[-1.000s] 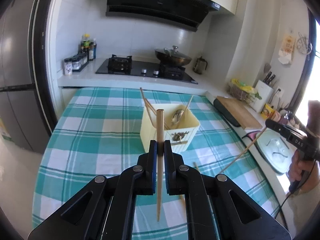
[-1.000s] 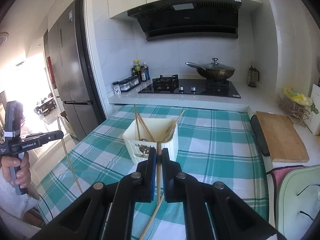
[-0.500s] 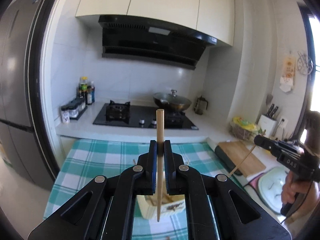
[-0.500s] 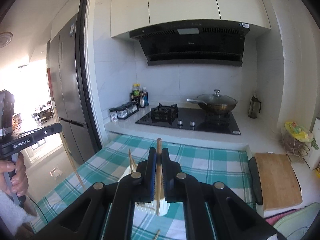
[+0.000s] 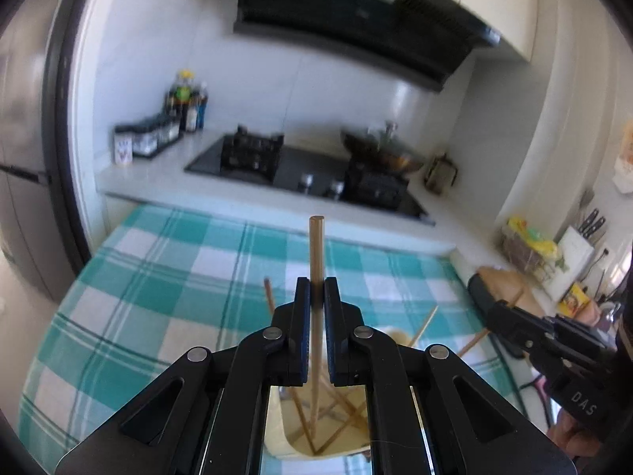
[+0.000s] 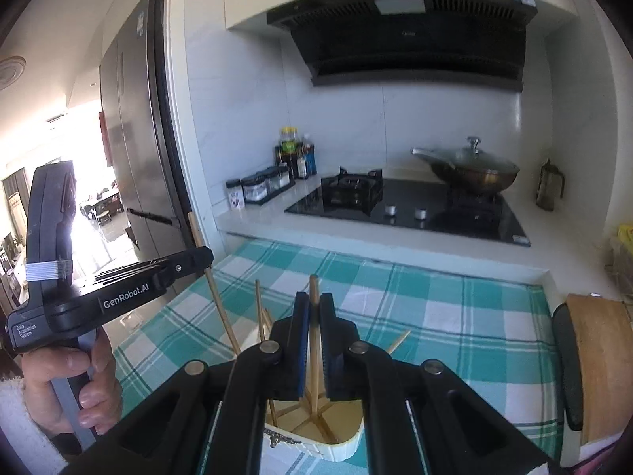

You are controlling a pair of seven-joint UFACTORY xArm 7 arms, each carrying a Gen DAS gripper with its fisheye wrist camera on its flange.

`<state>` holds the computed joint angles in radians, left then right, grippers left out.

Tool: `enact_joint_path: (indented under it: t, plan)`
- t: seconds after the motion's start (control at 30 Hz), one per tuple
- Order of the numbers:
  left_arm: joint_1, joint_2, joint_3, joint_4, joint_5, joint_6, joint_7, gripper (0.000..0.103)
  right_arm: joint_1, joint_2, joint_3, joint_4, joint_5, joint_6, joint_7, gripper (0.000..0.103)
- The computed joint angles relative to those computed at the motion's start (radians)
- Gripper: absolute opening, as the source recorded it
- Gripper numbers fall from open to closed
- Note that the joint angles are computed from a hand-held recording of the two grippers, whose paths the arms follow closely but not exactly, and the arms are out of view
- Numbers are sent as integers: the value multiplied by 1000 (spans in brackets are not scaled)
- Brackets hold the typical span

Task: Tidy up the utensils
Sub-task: 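Release the chopstick into the caddy with the left tool while the right tool releases its chopstick, then close the left tool on a remaining chopstick while the right tool grasps the last chopstick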

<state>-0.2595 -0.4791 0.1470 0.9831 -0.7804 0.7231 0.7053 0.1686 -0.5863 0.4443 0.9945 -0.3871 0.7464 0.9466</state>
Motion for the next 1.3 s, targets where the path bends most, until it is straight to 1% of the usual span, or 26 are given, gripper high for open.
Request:
enact_joint_path:
  t: [0.13,0.2,0.23,0.27,0.3,0.33,0.37,0.43,0.5,0.57,0.67,0.73,0.77,0.83,0.9,1.0,1.13,1.3]
  plan:
    - [8,25,-7,-12,37,43,13,5,31,74,-35,-28,47,-34,-11,6]
    - [19,26,-9,-8,53,77,-1,12,39,99,-54,-42,65,-60,2,7]
    - [24,24,0,-2,54,109,0,25,37,105,-54,-44,65,-61,19,9]
    - [31,11,8,-3,55,138,-1,38,35,106,-51,-45,61,-57,38,18]
    - [39,-5,19,-7,58,167,8,42,29,96,-45,-51,51,-57,66,24]
    - [50,-28,34,-15,68,203,24,49,25,74,-37,-62,39,-60,92,39]
    - [61,-53,48,-26,84,247,42,52,19,49,-29,-71,24,-60,115,45]
    - [94,-106,74,-57,137,339,70,68,25,-22,-9,-85,9,-22,130,45]
    - [141,-188,110,-122,203,438,110,73,55,-99,11,-94,26,69,111,45]
    - [198,-269,140,-199,273,513,145,76,83,-184,50,-108,49,192,103,56]
    - [301,-383,176,-324,363,579,160,76,129,-331,154,-155,113,409,161,58]
    - [367,-459,187,-407,400,598,152,76,186,-399,224,-199,204,538,229,58]
    - [393,-489,190,-437,414,608,143,76,212,-421,267,-213,265,608,288,58]
    - [432,-541,196,-485,427,638,119,76,257,-449,323,-240,368,679,405,58]
    - [457,-603,195,-524,430,664,99,76,287,-461,379,-243,427,720,509,58]
    - [468,-699,179,-565,451,693,92,76,301,-435,452,-211,456,783,609,58]
    - [458,-786,177,-592,452,729,69,76,347,-430,466,-238,487,747,709,58]
    - [431,-863,158,-619,457,761,44,76,370,-382,483,-230,461,705,776,58]
